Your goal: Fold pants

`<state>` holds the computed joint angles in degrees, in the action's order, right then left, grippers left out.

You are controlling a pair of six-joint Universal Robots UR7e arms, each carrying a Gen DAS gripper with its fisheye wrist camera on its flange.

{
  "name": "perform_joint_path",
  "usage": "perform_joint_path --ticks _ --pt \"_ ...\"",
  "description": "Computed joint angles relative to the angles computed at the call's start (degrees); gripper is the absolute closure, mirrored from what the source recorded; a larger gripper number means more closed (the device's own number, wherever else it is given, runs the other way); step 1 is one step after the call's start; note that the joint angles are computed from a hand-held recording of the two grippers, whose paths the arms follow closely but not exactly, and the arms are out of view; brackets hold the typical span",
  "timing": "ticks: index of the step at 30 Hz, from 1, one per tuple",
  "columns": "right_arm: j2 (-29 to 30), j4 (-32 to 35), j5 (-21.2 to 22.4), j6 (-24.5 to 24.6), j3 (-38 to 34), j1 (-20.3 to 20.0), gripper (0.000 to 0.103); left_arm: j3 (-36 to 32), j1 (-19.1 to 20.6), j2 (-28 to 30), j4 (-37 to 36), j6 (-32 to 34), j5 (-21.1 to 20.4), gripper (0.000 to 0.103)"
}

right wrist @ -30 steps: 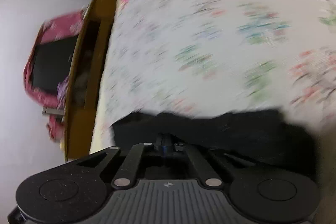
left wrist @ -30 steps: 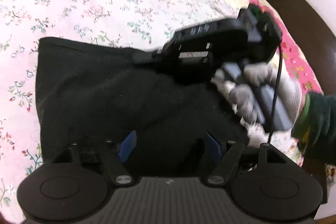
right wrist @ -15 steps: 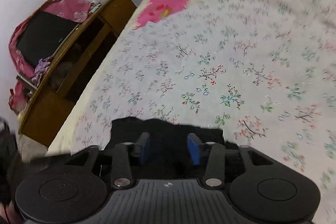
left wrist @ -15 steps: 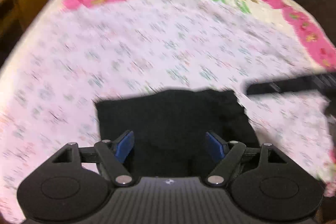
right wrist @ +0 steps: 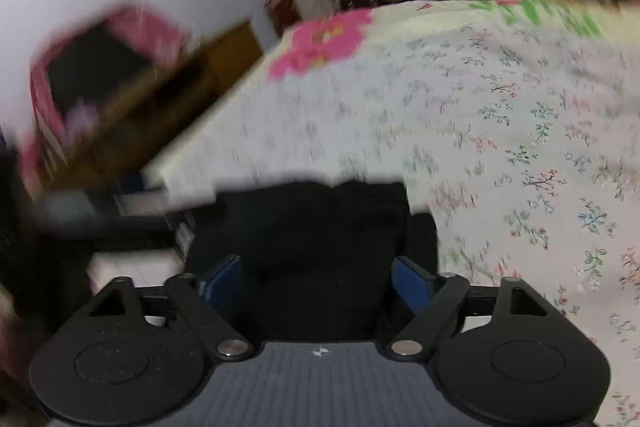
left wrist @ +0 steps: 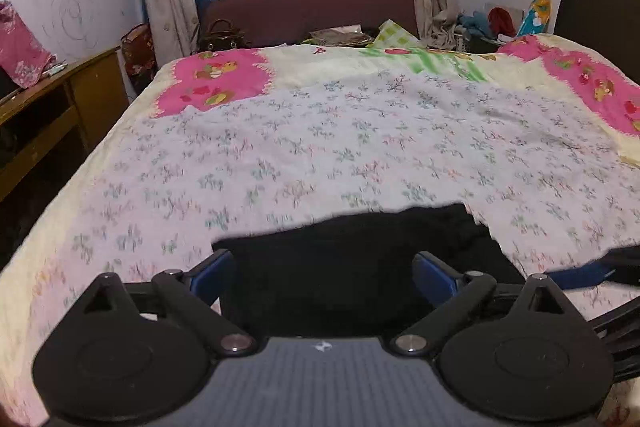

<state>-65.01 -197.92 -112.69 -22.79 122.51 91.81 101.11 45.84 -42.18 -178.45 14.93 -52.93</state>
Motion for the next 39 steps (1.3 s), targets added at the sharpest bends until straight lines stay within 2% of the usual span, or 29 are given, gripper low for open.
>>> perform_joint_path --ticks 1,3,5,7,8,9,12,15,19,28,39 --pt "0.83 -0.18 -1.40 0.70 0.05 -0.60 0.044 1.23 -0.27 -0.49 -0.15 -0.87 0.26 0.000" --pt "0.73 3.05 -4.81 6.28 -0.63 -1.73 0.043 3.79 -1.05 -2.13 1.42 -4.72 0.56 0.000" --pt "-0.77 0.39 -3.38 7.46 1.02 -1.54 0.043 6.62 -1.96 -3.96 1.48 -8.64 0.28 0.000" --pt "-1.53 -4.03 -4.25 6.26 2.86 0.53 0.042 9.40 -3.73 -4.72 -0.80 -9.42 3.11 0.000" --pt "-1.40 -6.10 -5.60 5.47 3.48 1.67 0.035 10.83 -5.05 -4.79 -2.64 -8.99 5.67 0.000" --pt "-1.29 -9.22 -7.48 5.02 4.59 3.28 0.033 11.95 -6.51 -4.69 -3.59 -8.56 8.68 0.000" --pt "-1.54 -15.94 -10.02 6.94 8.71 6.61 0.028 13.90 -9.92 -5.78 0.23 -11.37 13.64 0.000" --pt "-2.34 -18.03 -9.35 9.55 12.26 7.76 0.025 15.71 -11.63 -7.69 1.58 -15.77 12.59 0.000" --pt "-2.02 -20.30 -11.18 11.89 14.41 9.46 0.025 16.60 -12.24 -9.82 6.68 -21.46 9.89 0.000" --pt "-0.43 -23.85 -15.56 14.65 14.78 11.78 0.023 18.49 -12.43 -10.92 12.51 -28.40 12.63 0.000" --pt "1.42 -22.14 -16.28 15.42 14.35 13.17 0.022 19.99 -12.99 -11.42 12.09 -27.87 12.55 0.000"
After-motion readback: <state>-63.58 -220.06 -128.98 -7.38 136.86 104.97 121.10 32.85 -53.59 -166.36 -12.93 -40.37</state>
